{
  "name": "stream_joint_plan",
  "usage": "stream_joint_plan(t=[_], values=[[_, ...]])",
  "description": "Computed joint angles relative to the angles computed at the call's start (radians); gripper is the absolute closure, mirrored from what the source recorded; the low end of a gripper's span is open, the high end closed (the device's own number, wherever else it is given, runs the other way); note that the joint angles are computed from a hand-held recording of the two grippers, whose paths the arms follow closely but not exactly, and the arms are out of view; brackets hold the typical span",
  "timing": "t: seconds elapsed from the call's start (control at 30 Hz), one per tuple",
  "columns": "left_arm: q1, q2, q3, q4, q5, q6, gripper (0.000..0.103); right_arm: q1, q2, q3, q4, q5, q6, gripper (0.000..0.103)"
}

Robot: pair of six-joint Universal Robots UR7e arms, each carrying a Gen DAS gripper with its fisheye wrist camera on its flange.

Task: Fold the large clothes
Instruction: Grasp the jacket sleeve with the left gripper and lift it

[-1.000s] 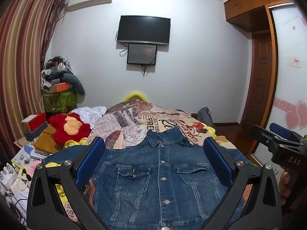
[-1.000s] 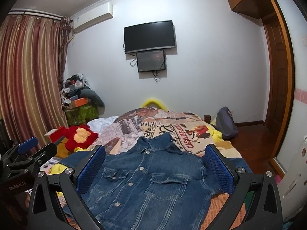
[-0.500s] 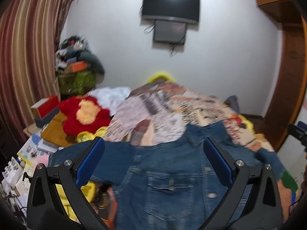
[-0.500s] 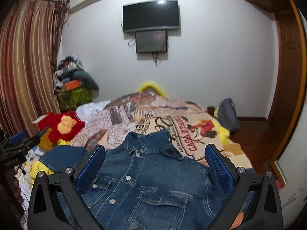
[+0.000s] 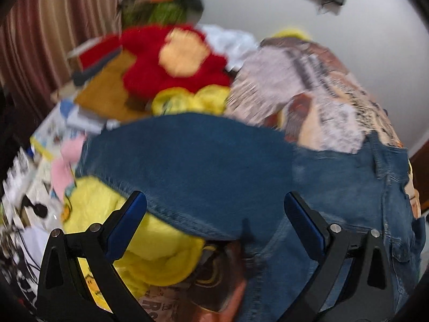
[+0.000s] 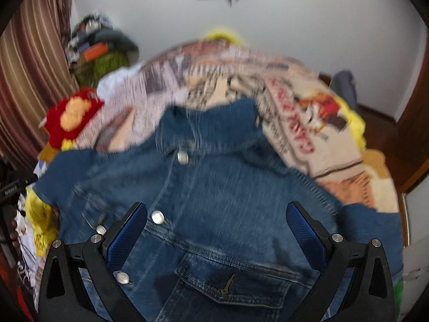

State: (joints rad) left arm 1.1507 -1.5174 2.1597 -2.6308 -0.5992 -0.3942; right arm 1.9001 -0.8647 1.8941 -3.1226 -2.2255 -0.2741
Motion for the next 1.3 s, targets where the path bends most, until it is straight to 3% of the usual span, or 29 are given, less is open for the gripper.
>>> stream_joint_plan(t=[0.1, 0.23, 0.43, 0.5, 0.57, 0.63, 0.7, 0.73, 0.87, 0.97, 1.23, 1.3], values=[[0.062, -0.008, -0.018, 0.022, -0.060, -0.035, 0.000, -0.028, 0.020, -0.025, 0.089, 0.002, 0.040, 0.000], [0.156, -0.034, -0.031, -0.029, -0.241, -0.060, 0.006, -0.063, 0.030, -0.047, 0.187, 0.036, 0.104, 0.000], [0.218, -0.042, -0.049, -0.079, -0.359, -0.072, 0.017, -0.096, 0.031, -0.061, 0.261, 0.101, 0.157, 0.000], [0.222, -0.033, -0.060, -0.080, -0.334, -0.094, 0.030, -0.096, 0.032, -0.064, 0.272, 0.104, 0.162, 0.000], [0.218, -0.027, -0.070, -0.068, -0.278, -0.102, 0.053, -0.095, 0.034, -0.066, 0.273, 0.105, 0.162, 0.000], [0.204, -0.017, -0.084, -0.038, -0.217, -0.108, 0.063, -0.092, 0.036, -0.066, 0.269, 0.102, 0.162, 0.000], [0.179, -0.005, -0.095, -0.002, -0.130, -0.104, 0.076, -0.091, 0.032, -0.063, 0.264, 0.103, 0.160, 0.000], [0.150, 0.003, -0.096, 0.031, -0.054, -0.098, 0.081, -0.091, 0.029, -0.060, 0.264, 0.105, 0.162, 0.000], [0.048, 0.024, -0.070, 0.024, 0.129, -0.015, 0.085, -0.085, 0.005, -0.043, 0.256, 0.115, 0.165, 0.000], [-0.032, 0.034, -0.057, -0.040, 0.199, 0.079, 0.086, -0.071, -0.015, -0.028, 0.240, 0.108, 0.152, 0.000], [-0.204, 0.090, -0.043, -0.242, 0.121, 0.332, 0.093, -0.033, -0.094, 0.039, 0.146, 0.093, 0.098, 0.000], [-0.231, 0.123, -0.046, -0.236, 0.060, 0.353, 0.095, -0.029, -0.116, 0.056, 0.135, 0.094, 0.097, 0.000]])
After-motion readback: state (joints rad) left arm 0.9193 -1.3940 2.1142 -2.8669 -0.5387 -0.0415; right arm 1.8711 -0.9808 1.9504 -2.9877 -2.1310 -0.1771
